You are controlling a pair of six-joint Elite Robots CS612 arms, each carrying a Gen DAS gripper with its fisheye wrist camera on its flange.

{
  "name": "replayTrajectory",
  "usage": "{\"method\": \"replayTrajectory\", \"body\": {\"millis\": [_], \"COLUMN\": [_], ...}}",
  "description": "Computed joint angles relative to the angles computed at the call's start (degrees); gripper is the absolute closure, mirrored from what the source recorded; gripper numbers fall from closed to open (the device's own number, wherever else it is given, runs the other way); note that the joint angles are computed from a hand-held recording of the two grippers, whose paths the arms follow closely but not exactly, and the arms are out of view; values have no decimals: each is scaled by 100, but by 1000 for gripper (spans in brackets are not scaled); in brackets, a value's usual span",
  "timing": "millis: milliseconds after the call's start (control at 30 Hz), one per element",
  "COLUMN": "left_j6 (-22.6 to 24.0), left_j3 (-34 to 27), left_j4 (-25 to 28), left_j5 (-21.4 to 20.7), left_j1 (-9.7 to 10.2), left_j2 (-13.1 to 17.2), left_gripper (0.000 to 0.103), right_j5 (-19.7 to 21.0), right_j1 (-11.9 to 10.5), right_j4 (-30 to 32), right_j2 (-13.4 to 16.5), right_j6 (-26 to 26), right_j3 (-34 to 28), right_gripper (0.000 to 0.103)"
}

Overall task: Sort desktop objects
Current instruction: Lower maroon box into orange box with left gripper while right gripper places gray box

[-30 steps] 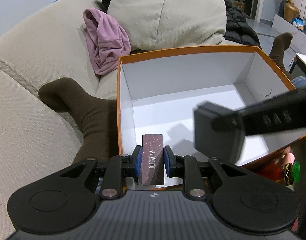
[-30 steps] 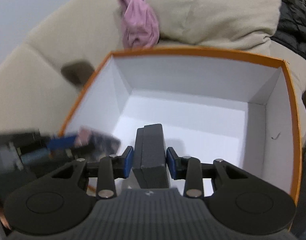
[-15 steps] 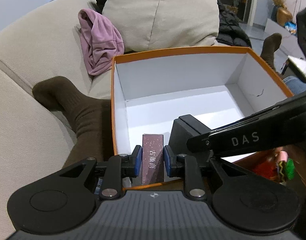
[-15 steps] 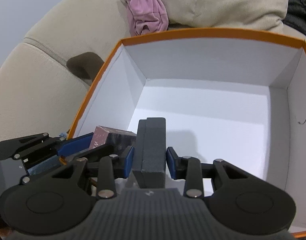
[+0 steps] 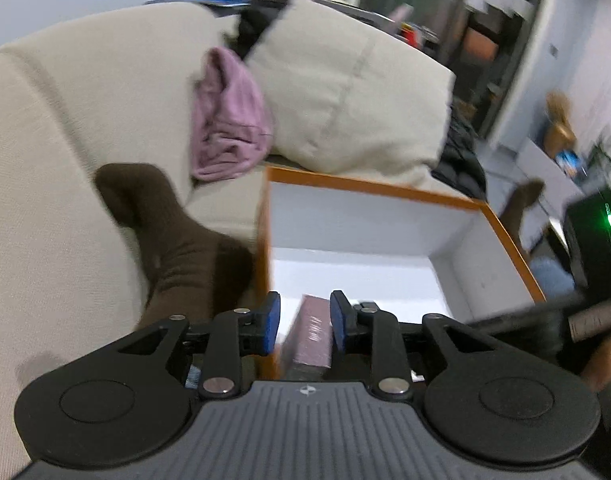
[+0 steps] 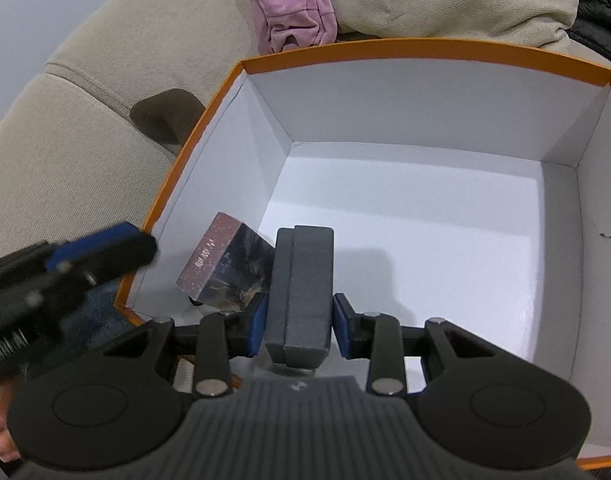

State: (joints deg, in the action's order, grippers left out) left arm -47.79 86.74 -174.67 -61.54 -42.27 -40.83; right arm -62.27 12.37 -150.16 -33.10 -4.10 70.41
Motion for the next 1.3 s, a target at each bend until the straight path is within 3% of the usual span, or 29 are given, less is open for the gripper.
{"method": "replayTrajectory", "body": {"millis": [200, 367, 533, 700, 833, 1067, 1300], "left_j6": [-592, -626, -681, -773, -856, -957, -951], "left_j3": [66, 101, 112, 126, 151, 164, 154], "left_j4": [158, -146, -142, -200, -291, -361, -327], "left_j5": [-387, -746, -710, -757, -802, -837, -841], "left_j1": [131, 193, 177, 187, 198, 208, 207], "left_j2": [-24, 15, 15, 18, 22, 30, 28], "left_gripper": [70, 71, 73, 73, 74, 73, 73], "right_j5": [110, -41, 70, 847, 947, 1280, 1403], "right_j1": [-2, 82, 106, 25, 4, -129, -110], "right_j4": [2, -161, -84, 512, 385, -60, 705], "right_j2": [31, 53, 87, 184, 195, 293, 447], "right_j6": [529, 591, 639, 676, 707, 1620, 1908], "right_j3": [-52, -87, -137, -327, -289, -305, -565], "right_gripper": [67, 67, 66, 65, 65, 61, 60]}}
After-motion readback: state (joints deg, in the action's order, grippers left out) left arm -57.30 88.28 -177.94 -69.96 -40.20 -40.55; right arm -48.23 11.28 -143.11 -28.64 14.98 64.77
